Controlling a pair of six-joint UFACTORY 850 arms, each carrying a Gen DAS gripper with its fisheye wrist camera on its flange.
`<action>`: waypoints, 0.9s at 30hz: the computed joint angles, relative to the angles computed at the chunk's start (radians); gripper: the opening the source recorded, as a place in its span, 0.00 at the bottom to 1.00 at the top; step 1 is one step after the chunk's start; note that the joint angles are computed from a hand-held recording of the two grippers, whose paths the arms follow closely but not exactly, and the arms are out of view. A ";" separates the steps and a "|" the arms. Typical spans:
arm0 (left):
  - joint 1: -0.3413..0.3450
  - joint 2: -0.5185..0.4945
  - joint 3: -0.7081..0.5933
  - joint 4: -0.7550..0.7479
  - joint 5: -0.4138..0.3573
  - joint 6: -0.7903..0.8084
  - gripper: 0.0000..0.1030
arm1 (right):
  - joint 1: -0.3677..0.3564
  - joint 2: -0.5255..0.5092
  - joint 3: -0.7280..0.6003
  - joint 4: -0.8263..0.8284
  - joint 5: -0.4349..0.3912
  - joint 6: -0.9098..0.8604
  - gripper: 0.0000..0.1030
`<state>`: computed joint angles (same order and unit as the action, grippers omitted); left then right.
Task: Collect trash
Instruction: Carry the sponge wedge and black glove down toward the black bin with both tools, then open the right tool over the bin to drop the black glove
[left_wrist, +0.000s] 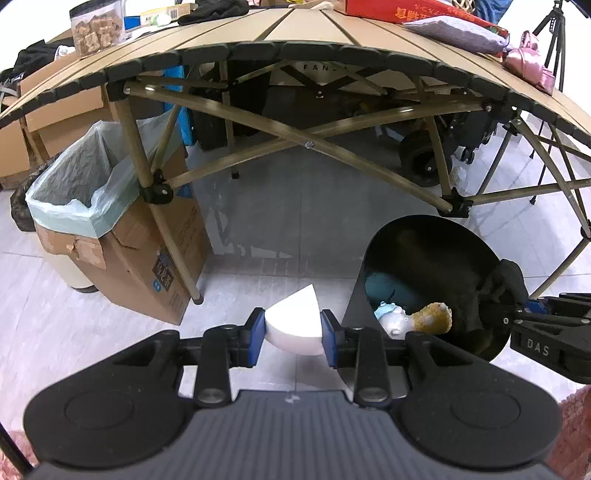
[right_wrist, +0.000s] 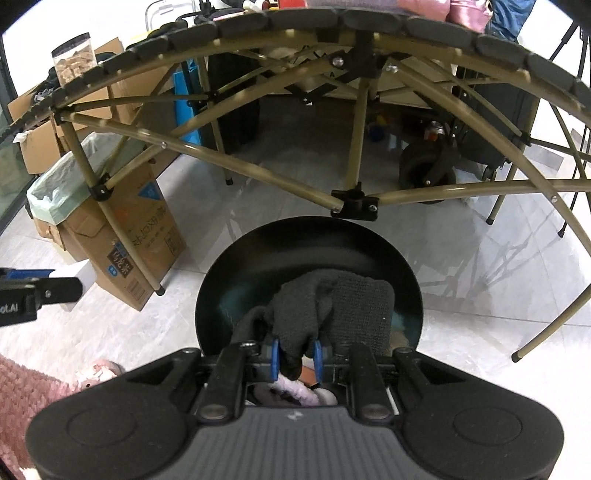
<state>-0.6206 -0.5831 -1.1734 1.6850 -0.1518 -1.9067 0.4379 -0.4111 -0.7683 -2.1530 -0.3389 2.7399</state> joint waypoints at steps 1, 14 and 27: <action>0.001 -0.001 -0.001 -0.013 0.000 0.011 0.32 | -0.001 -0.005 -0.005 -0.002 0.002 0.002 0.16; 0.005 -0.025 -0.029 -0.331 0.000 0.325 0.32 | -0.011 -0.053 -0.063 0.036 0.021 -0.031 0.21; -0.001 -0.033 -0.038 -0.362 -0.008 0.356 0.32 | -0.005 -0.060 -0.071 0.187 -0.010 -0.162 1.00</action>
